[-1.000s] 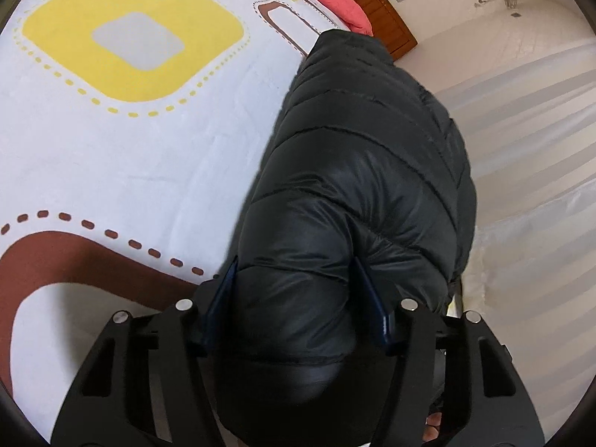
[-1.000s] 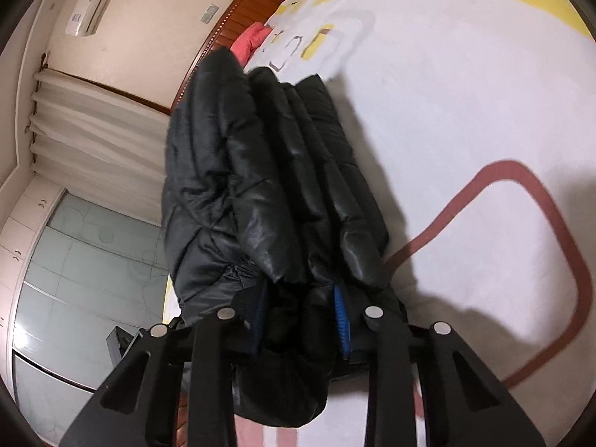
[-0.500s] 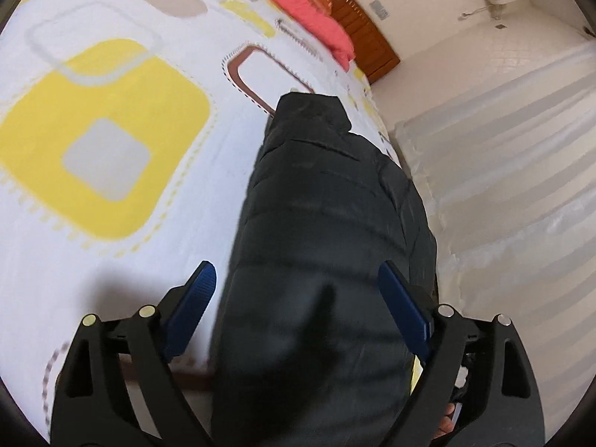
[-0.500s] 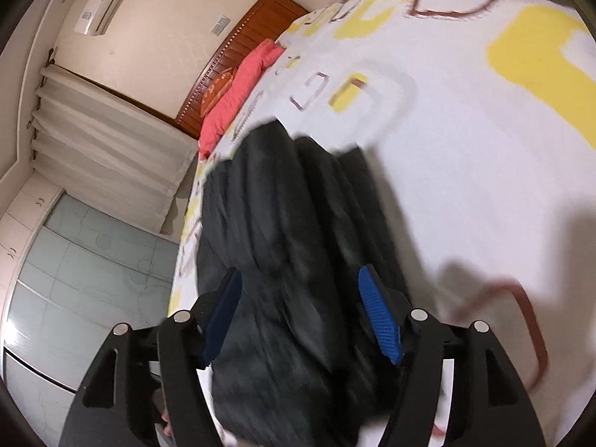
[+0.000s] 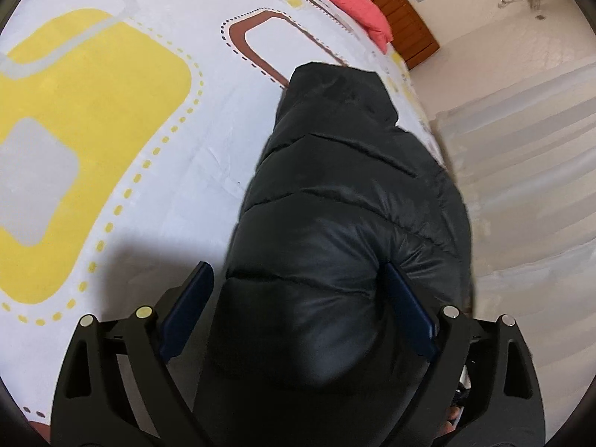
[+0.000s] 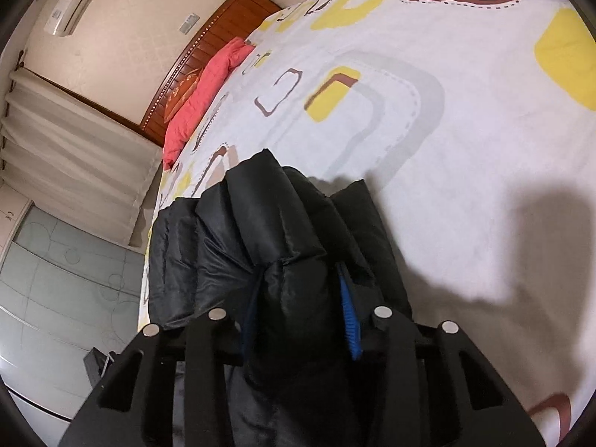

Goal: Fold large clothes

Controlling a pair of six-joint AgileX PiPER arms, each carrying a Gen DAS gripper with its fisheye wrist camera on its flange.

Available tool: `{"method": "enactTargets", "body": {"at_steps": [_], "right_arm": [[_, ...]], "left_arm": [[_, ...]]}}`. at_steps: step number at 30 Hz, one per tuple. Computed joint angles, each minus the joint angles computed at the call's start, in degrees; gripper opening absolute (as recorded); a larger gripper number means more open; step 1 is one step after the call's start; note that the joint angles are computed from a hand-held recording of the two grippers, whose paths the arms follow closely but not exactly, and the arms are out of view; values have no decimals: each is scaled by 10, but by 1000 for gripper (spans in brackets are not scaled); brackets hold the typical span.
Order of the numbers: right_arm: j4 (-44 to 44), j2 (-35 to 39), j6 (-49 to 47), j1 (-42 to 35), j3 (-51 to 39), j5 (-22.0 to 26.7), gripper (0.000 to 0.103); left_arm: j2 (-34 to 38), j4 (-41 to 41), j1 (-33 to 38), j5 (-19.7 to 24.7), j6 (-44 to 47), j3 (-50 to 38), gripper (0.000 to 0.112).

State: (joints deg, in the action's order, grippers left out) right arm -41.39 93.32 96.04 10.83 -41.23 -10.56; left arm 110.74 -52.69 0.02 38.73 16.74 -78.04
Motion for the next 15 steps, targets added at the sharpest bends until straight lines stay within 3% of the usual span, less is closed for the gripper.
{"method": "enactTargets", "body": {"at_steps": [4,15], "right_arm": [[106,35,-107,-13,14,-64,35],[239,64,-230,-9,56,-167,35]], "left_arm": [[13,37,-22,-26,-39,-6,93],[2,41,-47,-95,-31,34,95]]}}
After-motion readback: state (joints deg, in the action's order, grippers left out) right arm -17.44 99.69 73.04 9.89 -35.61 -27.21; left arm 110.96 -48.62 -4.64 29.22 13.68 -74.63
